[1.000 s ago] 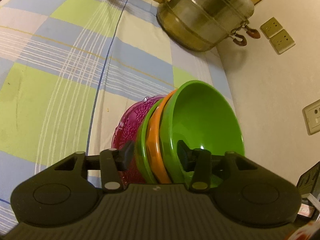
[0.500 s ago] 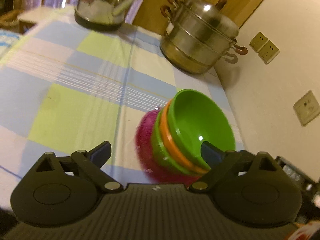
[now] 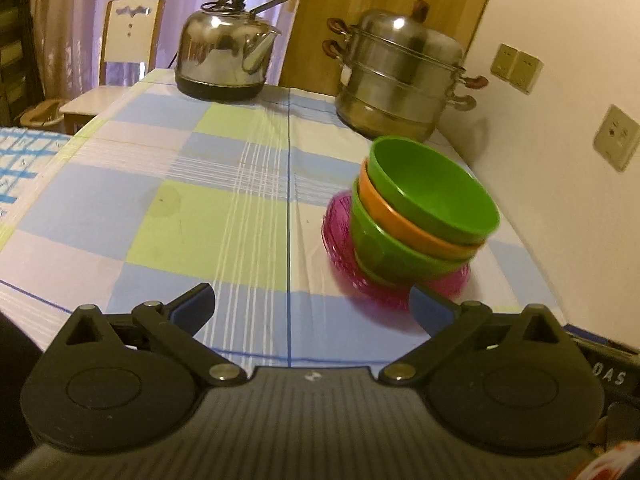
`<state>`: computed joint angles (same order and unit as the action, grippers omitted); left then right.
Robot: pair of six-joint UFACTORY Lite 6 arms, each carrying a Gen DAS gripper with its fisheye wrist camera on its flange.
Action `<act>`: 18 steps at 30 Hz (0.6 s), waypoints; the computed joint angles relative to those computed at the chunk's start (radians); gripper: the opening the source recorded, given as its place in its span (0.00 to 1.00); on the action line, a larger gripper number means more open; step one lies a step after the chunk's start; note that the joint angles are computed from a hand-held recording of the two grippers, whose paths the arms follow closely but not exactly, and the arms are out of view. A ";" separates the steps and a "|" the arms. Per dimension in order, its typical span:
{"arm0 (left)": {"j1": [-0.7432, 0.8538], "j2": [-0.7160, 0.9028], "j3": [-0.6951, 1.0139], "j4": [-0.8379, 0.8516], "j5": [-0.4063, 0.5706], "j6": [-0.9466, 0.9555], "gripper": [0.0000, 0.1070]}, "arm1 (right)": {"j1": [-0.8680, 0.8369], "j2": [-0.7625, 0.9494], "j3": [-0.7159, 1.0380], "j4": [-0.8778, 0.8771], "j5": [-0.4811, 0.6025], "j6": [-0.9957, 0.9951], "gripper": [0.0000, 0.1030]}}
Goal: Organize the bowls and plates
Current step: 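Open both tools and pull back from the stacked bowls and plates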
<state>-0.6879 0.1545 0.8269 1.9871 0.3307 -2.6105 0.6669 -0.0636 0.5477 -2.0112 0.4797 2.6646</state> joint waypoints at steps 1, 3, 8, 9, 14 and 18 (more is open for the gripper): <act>-0.011 -0.010 -0.017 0.008 0.006 -0.010 0.96 | 0.016 0.008 -0.002 0.027 0.012 -0.027 0.87; -0.042 -0.039 -0.056 0.030 0.019 -0.031 0.96 | 0.058 0.008 -0.018 0.068 0.052 -0.041 0.87; -0.108 -0.091 -0.077 -0.095 0.027 0.117 0.96 | 0.145 -0.053 -0.051 0.228 0.117 -0.138 0.87; -0.116 -0.106 -0.082 -0.120 0.025 0.141 0.96 | 0.162 -0.073 -0.058 0.265 0.127 -0.164 0.87; -0.176 -0.176 -0.098 -0.378 0.074 0.384 0.96 | 0.254 -0.180 -0.090 0.463 0.183 -0.305 0.87; -0.199 -0.237 -0.163 -0.443 0.081 0.422 0.96 | 0.321 -0.238 -0.111 0.559 0.233 -0.368 0.87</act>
